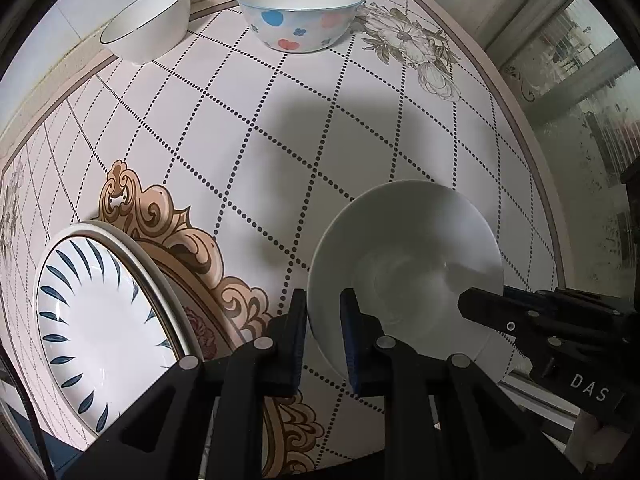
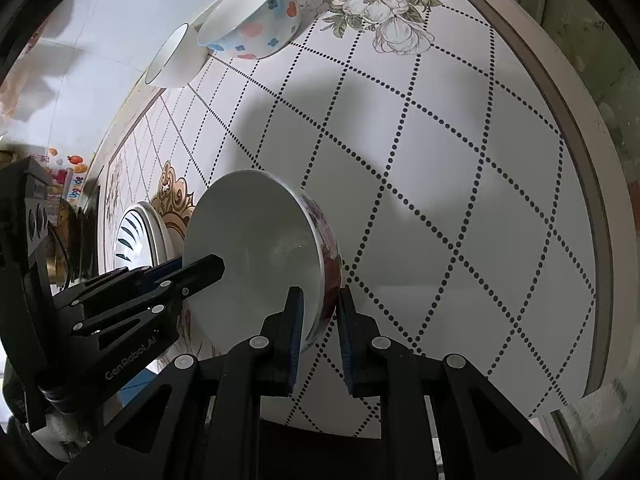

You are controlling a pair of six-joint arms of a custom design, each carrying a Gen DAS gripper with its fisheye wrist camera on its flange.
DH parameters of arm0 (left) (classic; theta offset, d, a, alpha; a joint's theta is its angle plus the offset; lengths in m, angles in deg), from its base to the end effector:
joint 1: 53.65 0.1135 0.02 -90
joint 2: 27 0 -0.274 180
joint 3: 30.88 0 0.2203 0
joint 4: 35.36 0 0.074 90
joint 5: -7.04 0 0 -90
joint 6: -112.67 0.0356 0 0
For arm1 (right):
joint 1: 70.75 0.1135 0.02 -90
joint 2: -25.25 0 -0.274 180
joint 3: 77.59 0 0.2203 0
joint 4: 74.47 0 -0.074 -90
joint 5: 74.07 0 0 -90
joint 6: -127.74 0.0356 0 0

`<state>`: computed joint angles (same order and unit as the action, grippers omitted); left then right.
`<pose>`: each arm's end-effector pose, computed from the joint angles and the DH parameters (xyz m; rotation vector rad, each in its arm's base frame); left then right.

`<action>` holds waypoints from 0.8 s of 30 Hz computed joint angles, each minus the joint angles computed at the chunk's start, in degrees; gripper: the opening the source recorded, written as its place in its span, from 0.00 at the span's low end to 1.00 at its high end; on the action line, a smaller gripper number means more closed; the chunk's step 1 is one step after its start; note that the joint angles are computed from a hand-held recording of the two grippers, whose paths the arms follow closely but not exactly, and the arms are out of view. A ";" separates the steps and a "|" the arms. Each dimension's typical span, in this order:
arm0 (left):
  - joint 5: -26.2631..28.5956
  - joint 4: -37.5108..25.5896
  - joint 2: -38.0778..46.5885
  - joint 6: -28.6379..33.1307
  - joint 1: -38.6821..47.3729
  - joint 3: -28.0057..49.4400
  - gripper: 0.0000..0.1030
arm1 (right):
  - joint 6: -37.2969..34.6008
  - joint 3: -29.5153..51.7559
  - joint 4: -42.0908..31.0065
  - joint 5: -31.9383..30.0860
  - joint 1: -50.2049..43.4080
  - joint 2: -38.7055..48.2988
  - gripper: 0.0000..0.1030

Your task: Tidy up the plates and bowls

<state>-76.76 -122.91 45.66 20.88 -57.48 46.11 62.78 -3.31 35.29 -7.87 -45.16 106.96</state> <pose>0.1703 -0.0153 0.2831 0.0635 3.0233 -0.1724 0.1937 0.1087 0.2520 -0.0838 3.0417 0.7200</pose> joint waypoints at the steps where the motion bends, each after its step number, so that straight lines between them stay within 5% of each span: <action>1: 0.02 -0.11 -0.06 0.36 0.18 0.00 0.14 | 0.04 0.03 -0.07 -0.13 -0.12 0.08 0.18; 9: 0.60 -0.98 0.94 1.41 1.62 0.75 0.14 | -1.41 1.92 -2.05 -1.25 -0.86 1.83 0.18; 14: 1.96 -9.14 1.41 5.74 8.40 10.52 0.15 | -6.16 6.59 -9.03 -4.67 -4.60 3.92 0.20; 20: 5.51 -12.13 11.62 6.59 17.23 29.69 0.49 | -11.04 22.23 -17.30 -5.97 -11.51 9.68 0.54; 24: 6.62 -7.72 22.20 1.65 17.11 37.84 0.52 | -9.68 34.11 -13.84 -6.21 -11.37 18.90 0.55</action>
<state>-70.15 -130.63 67.86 22.54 -40.36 83.95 53.10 30.80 21.45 -14.08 -56.53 125.85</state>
